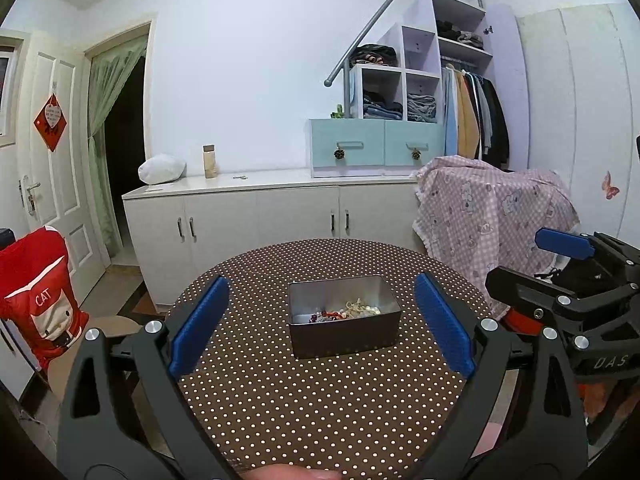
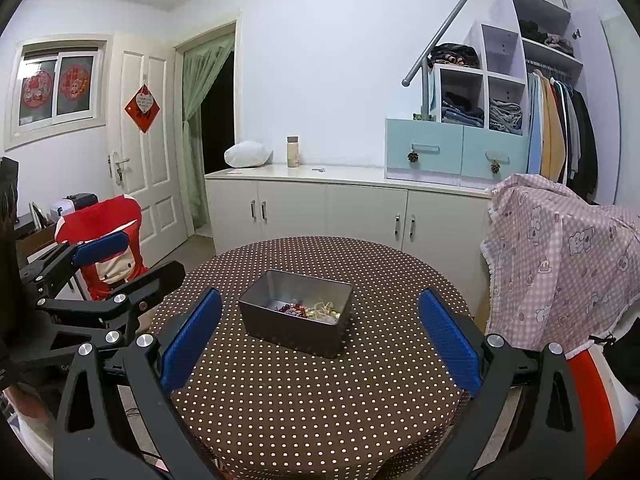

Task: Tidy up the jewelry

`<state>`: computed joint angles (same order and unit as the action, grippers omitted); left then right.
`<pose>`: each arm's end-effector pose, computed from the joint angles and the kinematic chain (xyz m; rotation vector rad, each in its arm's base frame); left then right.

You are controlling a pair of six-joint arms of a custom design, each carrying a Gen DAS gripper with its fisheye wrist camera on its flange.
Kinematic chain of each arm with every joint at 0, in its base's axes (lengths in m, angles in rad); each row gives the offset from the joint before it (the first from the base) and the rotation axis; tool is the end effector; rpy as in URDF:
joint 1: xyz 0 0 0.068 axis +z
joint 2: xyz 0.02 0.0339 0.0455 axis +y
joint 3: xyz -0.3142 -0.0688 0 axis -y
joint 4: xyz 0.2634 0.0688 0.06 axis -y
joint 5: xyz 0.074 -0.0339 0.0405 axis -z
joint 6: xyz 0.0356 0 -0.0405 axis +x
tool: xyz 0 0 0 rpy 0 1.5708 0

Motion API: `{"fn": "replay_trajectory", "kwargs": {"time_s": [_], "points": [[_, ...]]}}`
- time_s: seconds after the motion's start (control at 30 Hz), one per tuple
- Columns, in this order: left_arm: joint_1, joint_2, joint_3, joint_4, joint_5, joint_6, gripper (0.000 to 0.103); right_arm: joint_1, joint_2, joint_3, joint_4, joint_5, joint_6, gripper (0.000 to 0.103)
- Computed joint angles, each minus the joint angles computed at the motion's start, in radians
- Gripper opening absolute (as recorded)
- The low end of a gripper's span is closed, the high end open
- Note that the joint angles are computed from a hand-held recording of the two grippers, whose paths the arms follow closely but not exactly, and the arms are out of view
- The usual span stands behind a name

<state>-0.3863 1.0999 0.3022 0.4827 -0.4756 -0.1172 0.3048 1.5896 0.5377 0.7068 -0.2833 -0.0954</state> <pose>0.1958 -0.0621 0.2141 -0.0733 1.8495 0.0983 0.2931 0.1027 0.1921 -0.5684 1.8371 0.4120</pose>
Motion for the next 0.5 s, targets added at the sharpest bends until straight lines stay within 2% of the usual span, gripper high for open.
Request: {"fn": "replay_trajectory", "kwargs": {"time_s": [0.5], "points": [[0.001, 0.003, 0.002, 0.0, -0.008, 0.005, 0.092, 0.009, -0.011, -0.005, 0.006, 0.013, 0.007, 0.095]]}}
